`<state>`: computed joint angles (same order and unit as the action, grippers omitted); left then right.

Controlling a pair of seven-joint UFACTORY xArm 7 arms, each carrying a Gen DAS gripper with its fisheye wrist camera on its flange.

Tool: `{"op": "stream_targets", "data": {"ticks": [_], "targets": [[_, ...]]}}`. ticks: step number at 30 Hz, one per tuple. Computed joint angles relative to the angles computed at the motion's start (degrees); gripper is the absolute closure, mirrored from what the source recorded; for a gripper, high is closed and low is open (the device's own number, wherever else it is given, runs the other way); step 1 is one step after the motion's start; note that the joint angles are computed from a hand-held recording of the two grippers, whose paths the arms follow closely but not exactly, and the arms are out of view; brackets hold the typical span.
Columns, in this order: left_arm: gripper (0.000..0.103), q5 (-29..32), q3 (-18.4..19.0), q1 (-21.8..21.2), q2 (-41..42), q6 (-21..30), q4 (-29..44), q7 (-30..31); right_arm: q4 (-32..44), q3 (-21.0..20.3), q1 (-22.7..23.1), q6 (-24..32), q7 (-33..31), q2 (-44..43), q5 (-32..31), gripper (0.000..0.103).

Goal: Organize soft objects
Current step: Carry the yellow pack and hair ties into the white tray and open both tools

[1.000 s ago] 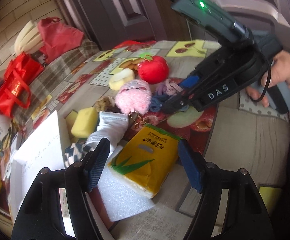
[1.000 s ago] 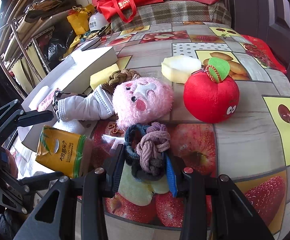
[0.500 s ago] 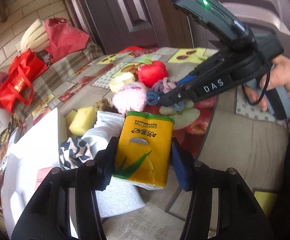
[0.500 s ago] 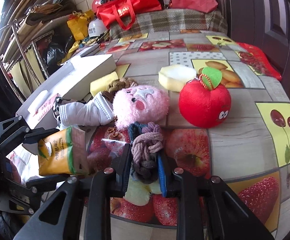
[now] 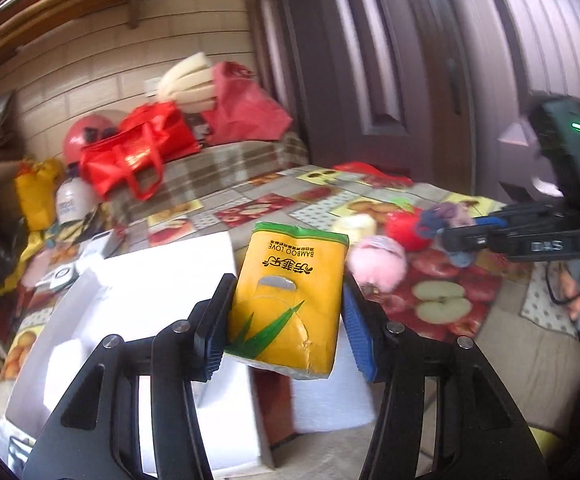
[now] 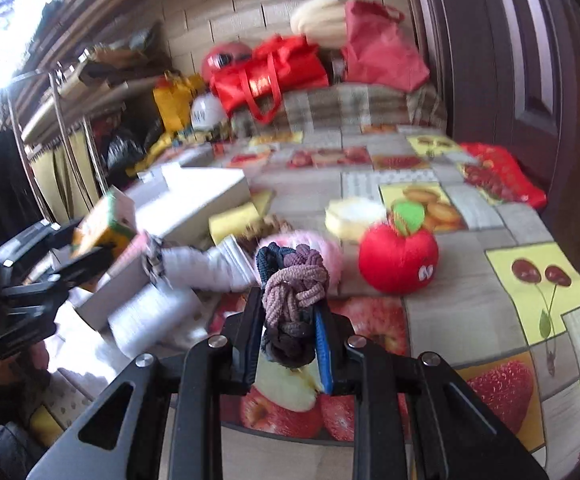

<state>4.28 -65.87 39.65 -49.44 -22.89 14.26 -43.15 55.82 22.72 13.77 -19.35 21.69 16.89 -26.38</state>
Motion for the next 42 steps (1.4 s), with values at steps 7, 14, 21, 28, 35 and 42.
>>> {"op": "stream_targets", "data": {"ticks": [7, 14, 21, 28, 35, 42], "targets": [[0.052, -2.44, 1.37, 0.39, -0.19, -2.61, -2.79, -1.40, -1.59, -9.51, 14.79, -12.48, -12.74, 0.50, 16.68, 0.080], [0.052, -3.97, 1.76, 0.97, -1.55, -2.33, -4.28, -1.92, 1.59, -10.71, 20.72, -13.68, -21.92, 2.91, 25.65, 0.080], [0.052, -4.48, 3.41, 1.17, -0.97, -2.39, -5.71, -2.57, 4.32, -8.63, 21.66, -11.19, -23.83, 4.68, 23.31, 0.080], [0.051, -5.72, 5.06, 0.97, 0.21, -1.96, -6.61, -2.53, 8.22, -7.85, 23.45, -7.74, -23.91, 7.16, 21.80, 0.080], [0.051, -5.12, 3.99, 3.07, -3.26, 0.65, -6.82, -4.07, 13.37, -8.86, 26.29, -3.30, -24.05, 10.18, 22.72, 0.080], [0.051, -4.98, 7.83, 5.93, 0.00, -1.31, -8.52, -6.52, 18.31, -14.92, 34.65, -2.69, -30.32, 13.24, 28.64, 0.080]]}}
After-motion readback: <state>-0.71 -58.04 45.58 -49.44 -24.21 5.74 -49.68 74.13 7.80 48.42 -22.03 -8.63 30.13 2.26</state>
